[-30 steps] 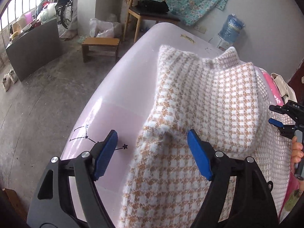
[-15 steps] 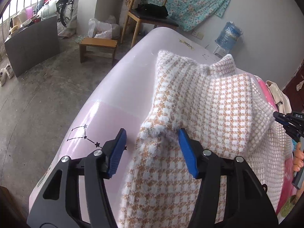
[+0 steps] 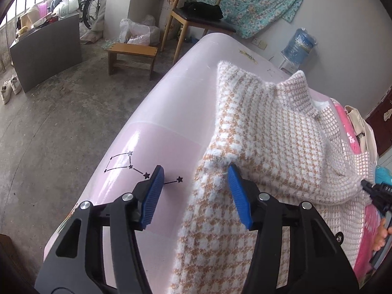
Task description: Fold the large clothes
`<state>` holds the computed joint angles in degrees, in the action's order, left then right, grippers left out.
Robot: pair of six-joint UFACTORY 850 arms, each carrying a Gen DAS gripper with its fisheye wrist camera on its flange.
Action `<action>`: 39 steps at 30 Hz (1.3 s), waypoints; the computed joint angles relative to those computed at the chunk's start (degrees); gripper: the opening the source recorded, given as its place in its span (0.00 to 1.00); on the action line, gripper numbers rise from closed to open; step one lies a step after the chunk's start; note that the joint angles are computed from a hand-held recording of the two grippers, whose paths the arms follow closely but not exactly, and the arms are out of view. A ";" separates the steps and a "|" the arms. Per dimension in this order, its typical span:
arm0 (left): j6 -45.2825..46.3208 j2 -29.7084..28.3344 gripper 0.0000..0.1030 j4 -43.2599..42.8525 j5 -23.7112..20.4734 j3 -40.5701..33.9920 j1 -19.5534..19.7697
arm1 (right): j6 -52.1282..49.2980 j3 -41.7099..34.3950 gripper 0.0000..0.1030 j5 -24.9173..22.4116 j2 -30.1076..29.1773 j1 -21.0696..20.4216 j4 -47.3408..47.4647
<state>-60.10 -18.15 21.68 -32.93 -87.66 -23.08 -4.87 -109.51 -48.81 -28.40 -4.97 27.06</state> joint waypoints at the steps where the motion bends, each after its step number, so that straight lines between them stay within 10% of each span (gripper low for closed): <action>1: -0.38 -0.10 0.50 1.03 -0.92 -0.11 -0.26 | -1.27 -1.14 0.13 1.00 0.10 0.31 0.51; 21: -0.16 4.62 0.49 5.10 -0.33 2.29 -0.46 | 7.29 0.87 0.20 1.28 0.78 2.02 -21.89; 26: 6.82 4.57 0.49 1.15 2.84 -0.67 -0.48 | 0.40 -1.42 0.21 0.72 -0.39 1.83 -14.57; 34: 35.27 -10.39 0.49 -26.18 0.52 -19.22 1.31 | -9.16 -2.82 0.41 -0.63 -4.12 5.95 -11.48; 39: 28.23 -26.14 0.49 -13.33 -14.76 -40.39 2.11 | -7.89 -2.71 0.41 0.38 -5.09 6.05 -14.45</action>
